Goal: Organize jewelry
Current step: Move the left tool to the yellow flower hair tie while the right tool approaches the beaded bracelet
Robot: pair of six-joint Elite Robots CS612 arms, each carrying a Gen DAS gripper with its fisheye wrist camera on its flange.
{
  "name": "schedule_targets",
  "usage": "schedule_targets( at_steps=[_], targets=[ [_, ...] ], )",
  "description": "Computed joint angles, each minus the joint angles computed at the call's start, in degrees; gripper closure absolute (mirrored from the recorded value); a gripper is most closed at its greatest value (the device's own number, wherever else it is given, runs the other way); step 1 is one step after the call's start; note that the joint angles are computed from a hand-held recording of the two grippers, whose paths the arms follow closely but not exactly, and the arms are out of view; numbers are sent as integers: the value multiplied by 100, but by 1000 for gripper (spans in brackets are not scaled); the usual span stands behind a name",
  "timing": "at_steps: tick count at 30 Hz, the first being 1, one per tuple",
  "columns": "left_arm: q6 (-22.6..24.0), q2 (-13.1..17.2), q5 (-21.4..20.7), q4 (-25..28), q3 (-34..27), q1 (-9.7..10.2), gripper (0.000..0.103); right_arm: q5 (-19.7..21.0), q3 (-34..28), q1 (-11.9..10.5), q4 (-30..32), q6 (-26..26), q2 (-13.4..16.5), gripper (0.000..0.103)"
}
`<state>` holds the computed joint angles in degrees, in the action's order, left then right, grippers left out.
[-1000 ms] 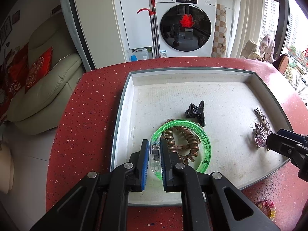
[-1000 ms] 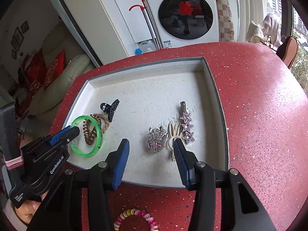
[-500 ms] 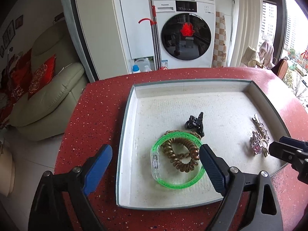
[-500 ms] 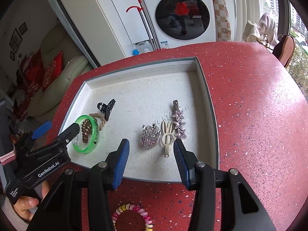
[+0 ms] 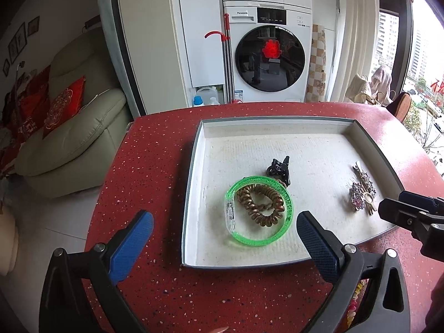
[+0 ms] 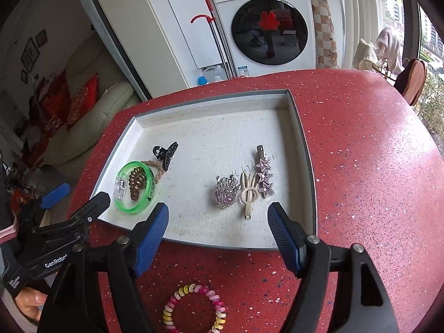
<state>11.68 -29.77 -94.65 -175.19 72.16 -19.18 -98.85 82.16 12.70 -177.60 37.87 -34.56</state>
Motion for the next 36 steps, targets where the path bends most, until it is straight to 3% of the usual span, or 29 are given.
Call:
schedule_targets(
  at_steps=[4,6,10,11,12,18,26,36],
  targets=[
    [-21,-97,-25,27,177,39,0,-20,93,49,-81,-18,-52,22],
    [-24,-154,28,-54,319,43,0,-85,166,82,-149,28,-82,12],
    [6,-260,15,-110,577,68,0,-35,348,126,-365,119,-141,11],
    [-1,-280,-1,-126,637,77,0,-37,385,141,-387,116,-156,3],
    [-10,-304,-9,-149,702,85,0,-41,431,157,-473,101,-164,0],
    [6,-430,-68,-245,1083,137,0,60,610,227,-553,78,-227,0],
    [74,-632,-666,53,1533,243,0,399,794,263,-62,168,-288,0],
    [567,-855,-869,-295,2129,219,0,-10,981,327,254,429,-346,0]
  ],
)
